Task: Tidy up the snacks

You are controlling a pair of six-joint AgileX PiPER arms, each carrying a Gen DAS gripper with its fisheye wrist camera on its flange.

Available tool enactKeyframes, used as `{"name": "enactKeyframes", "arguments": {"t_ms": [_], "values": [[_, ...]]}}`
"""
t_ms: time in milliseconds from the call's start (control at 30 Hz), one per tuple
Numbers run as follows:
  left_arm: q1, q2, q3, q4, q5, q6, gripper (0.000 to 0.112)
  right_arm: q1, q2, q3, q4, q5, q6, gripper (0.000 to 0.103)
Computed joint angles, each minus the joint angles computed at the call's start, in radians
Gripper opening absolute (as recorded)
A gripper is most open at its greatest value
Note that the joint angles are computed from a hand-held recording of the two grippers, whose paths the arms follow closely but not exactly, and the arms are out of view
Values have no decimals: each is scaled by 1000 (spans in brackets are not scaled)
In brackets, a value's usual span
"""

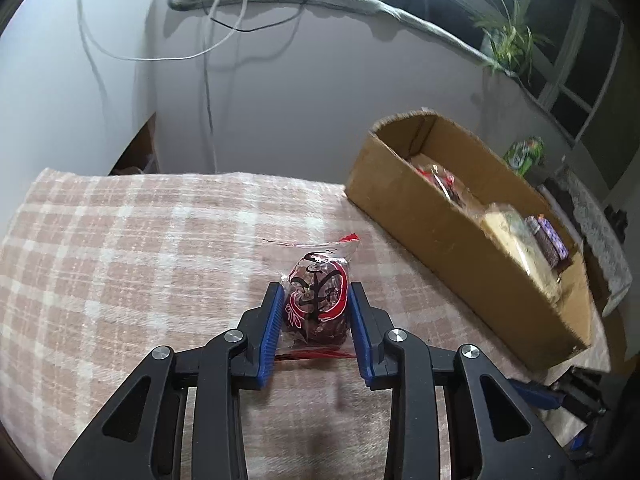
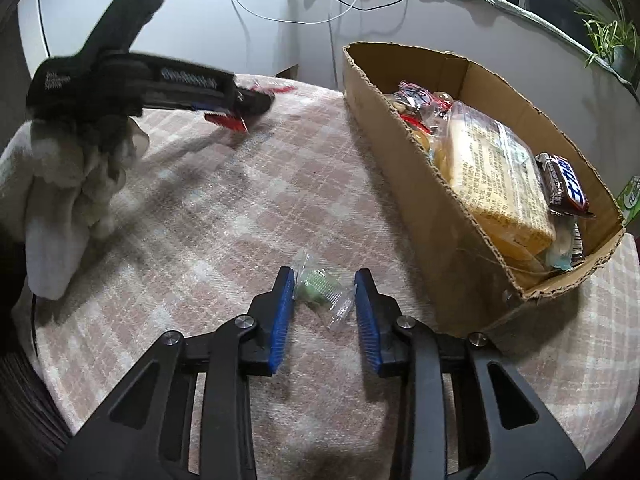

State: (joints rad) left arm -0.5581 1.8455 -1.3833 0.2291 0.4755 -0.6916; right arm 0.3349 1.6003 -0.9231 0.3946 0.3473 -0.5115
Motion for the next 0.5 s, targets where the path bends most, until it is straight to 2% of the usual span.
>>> {"name": "enactKeyframes", "arguments": {"t_ms": [200, 367, 500], "values": [[61, -96, 85, -72, -67, 24, 31, -18, -8, 2, 78, 19, -63, 32], [75, -157, 116, -25, -80, -31, 31, -48, -27, 1, 191, 59, -160, 32], [41, -161, 100, 88, -62, -122, 31, -61, -64, 4, 230, 86, -194, 32]]}}
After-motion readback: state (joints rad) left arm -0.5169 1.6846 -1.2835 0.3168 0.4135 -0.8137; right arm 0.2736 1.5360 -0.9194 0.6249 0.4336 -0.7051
